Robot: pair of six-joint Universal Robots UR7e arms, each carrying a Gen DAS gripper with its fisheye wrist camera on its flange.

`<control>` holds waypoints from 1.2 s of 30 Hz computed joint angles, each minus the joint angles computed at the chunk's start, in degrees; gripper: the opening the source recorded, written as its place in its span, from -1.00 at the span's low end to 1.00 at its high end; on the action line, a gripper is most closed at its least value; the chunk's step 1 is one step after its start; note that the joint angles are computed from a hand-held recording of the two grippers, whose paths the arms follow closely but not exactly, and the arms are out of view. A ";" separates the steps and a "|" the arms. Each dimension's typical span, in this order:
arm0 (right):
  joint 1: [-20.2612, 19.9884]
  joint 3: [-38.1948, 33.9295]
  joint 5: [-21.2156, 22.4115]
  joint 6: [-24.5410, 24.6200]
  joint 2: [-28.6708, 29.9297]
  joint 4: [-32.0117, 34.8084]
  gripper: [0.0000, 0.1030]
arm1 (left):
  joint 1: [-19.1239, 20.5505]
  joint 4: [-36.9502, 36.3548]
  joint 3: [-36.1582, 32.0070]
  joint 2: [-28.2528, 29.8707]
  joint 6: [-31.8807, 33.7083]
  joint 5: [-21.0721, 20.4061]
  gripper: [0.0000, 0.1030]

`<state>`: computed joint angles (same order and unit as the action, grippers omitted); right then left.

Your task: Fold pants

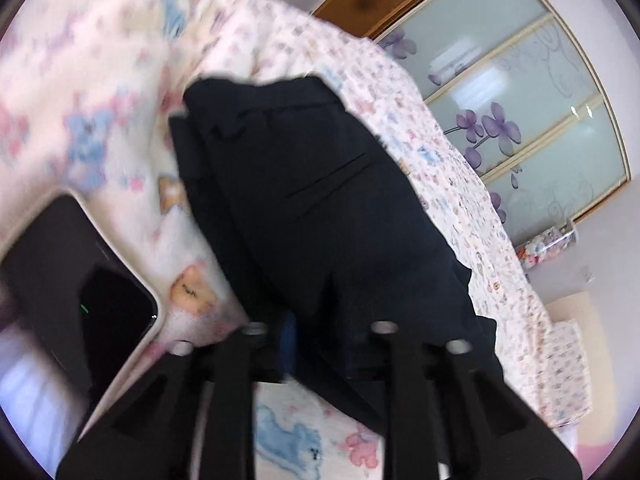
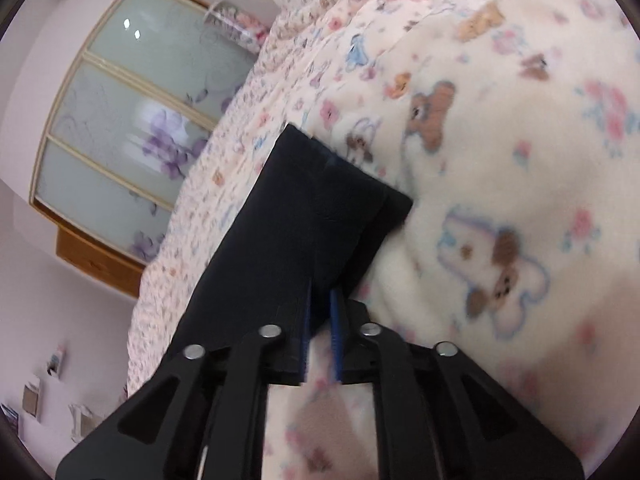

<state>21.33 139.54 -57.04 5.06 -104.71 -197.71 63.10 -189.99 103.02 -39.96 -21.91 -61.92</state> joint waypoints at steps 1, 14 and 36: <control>-0.19 0.64 -0.20 0.15 -1.10 -0.05 -0.19 | -0.86 -2.12 0.54 0.07 1.66 1.84 -0.06; 8.65 2.12 11.63 -8.06 1.20 16.43 -0.18 | -10.17 -20.76 5.74 6.55 22.24 0.39 0.78; 14.85 2.72 -0.43 -3.72 9.28 -5.52 -0.91 | -5.72 -16.54 3.64 9.70 20.59 -6.03 0.96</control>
